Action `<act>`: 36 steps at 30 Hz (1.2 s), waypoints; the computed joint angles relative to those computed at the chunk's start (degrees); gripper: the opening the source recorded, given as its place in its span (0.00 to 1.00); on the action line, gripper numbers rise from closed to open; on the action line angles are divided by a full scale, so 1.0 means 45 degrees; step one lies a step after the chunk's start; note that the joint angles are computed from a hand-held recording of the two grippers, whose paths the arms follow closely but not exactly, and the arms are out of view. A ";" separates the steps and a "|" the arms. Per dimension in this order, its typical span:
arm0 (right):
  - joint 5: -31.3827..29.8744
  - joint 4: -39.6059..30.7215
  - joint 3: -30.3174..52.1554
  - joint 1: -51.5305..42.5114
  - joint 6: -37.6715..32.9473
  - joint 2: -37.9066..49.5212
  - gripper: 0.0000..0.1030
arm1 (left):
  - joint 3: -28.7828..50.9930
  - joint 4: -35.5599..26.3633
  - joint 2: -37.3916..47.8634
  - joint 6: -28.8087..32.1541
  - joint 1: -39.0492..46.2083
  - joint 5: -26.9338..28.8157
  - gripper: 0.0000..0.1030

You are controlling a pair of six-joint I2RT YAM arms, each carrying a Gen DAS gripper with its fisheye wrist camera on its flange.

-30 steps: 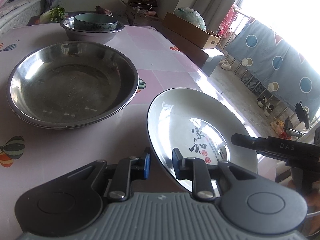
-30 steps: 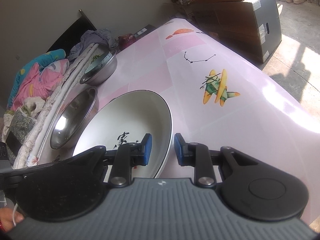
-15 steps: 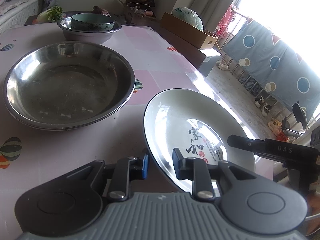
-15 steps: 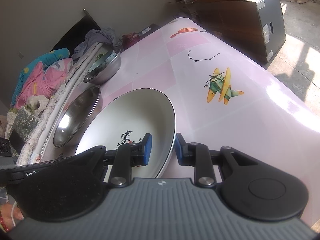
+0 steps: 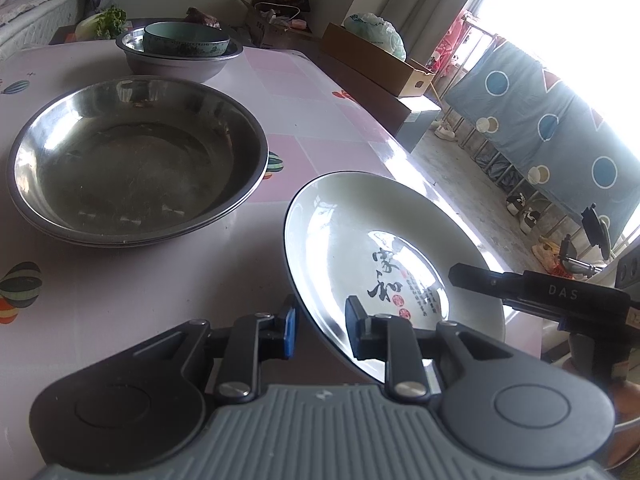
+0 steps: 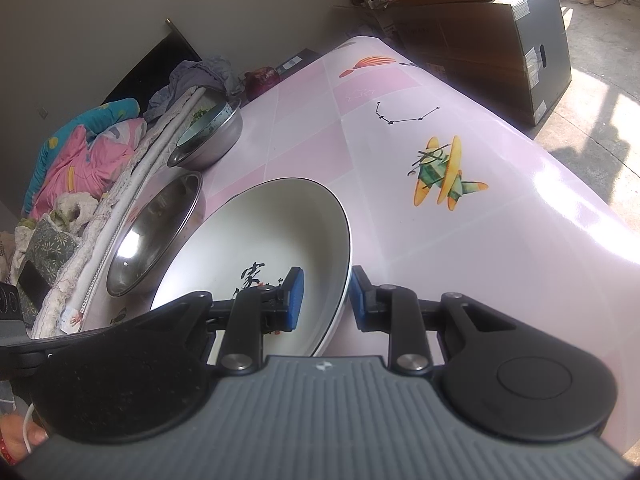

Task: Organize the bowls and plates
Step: 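Lift the white printed plate off the table with both tools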

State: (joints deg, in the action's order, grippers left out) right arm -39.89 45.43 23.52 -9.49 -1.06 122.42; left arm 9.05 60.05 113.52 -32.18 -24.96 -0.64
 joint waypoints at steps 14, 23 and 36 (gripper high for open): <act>-0.0004 0.0036 -0.0003 0.0004 0.0010 0.0029 0.23 | -0.0008 0.0017 0.0005 -0.0001 -0.0003 -0.0008 0.24; 0.0007 0.0064 -0.0012 0.0014 0.0017 0.0036 0.23 | -0.0014 0.0014 -0.0004 -0.0003 -0.0003 -0.0002 0.25; 0.0005 0.0070 -0.0011 0.0011 0.0016 0.0042 0.24 | -0.0011 0.0000 -0.0011 0.0003 -0.0006 -0.0008 0.25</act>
State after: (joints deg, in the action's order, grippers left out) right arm -39.87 45.75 23.47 -9.44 -0.99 122.61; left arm 9.00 60.05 113.47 -32.16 -24.99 -0.67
